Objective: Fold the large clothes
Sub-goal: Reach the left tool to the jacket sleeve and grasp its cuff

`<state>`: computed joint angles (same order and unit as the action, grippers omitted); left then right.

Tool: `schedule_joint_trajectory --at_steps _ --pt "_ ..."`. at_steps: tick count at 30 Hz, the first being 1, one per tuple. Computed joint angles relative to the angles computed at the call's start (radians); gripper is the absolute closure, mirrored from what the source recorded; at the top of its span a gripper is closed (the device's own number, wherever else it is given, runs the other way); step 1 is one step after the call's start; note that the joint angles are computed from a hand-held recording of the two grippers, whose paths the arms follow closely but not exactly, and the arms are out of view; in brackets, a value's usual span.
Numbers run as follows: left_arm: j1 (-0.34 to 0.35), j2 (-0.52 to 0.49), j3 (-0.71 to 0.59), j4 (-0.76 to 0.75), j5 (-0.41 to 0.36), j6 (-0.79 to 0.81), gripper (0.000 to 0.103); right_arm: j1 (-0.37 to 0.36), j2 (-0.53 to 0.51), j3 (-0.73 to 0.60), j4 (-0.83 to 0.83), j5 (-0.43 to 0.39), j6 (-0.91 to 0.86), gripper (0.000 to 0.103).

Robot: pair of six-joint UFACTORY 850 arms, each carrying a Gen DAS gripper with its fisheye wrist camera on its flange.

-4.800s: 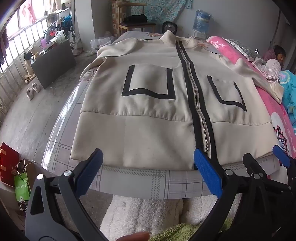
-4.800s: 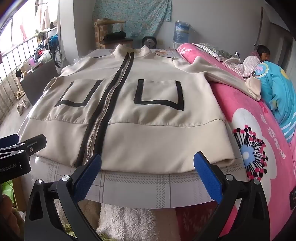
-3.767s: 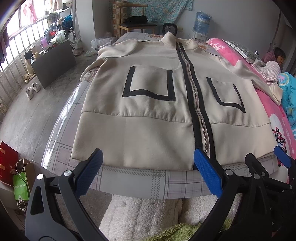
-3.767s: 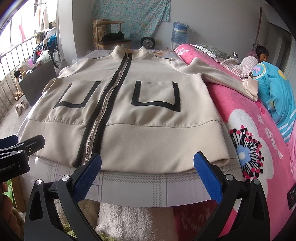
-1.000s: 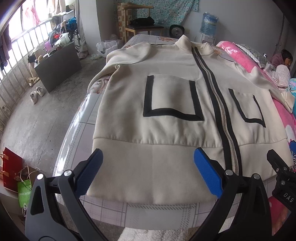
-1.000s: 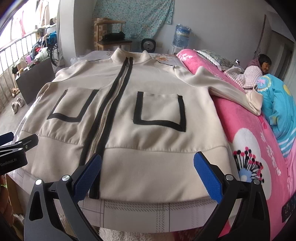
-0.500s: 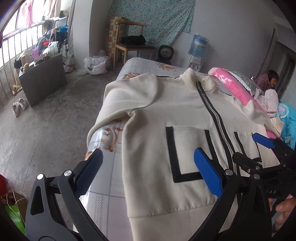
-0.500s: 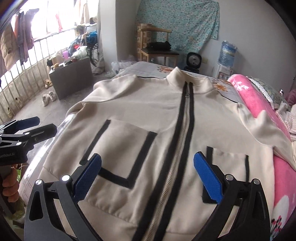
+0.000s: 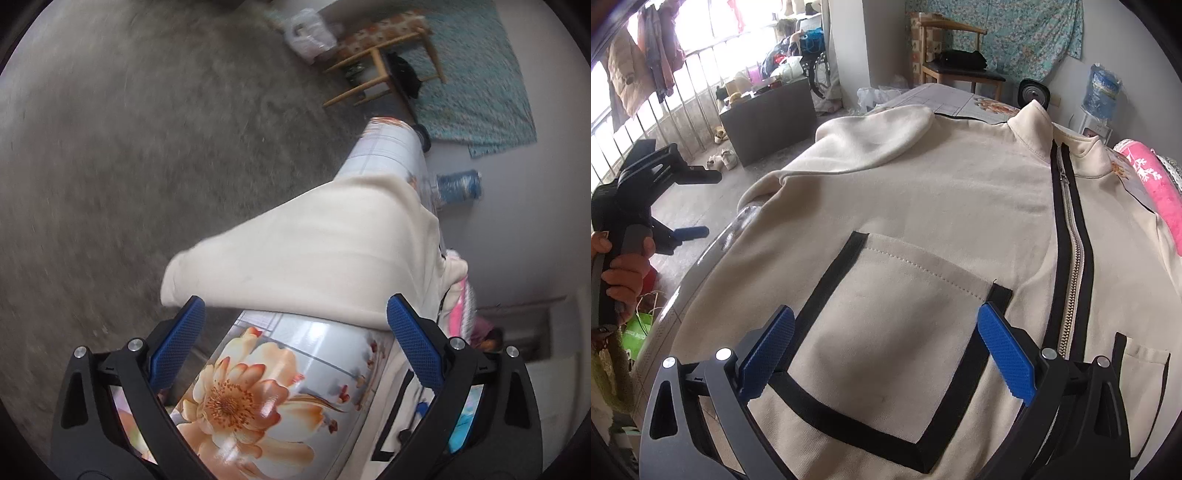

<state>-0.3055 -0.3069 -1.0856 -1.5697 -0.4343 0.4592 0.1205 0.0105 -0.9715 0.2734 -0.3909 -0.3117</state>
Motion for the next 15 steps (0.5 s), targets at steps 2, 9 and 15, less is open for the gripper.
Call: schedule_joint_trajectory --at_steps 2,9,15 --pt "0.046 -0.056 0.033 -0.197 -0.156 0.092 0.008 0.007 -0.007 0.000 -0.063 -0.007 0.064 0.006" --pt "0.077 -0.275 0.059 -0.500 -0.518 0.168 0.008 0.018 -0.010 -0.001 -0.182 -0.016 0.187 0.006" --pt "0.062 -0.437 -0.027 -0.539 -0.639 0.125 0.009 0.025 -0.012 -0.005 -0.246 -0.024 0.259 0.006"
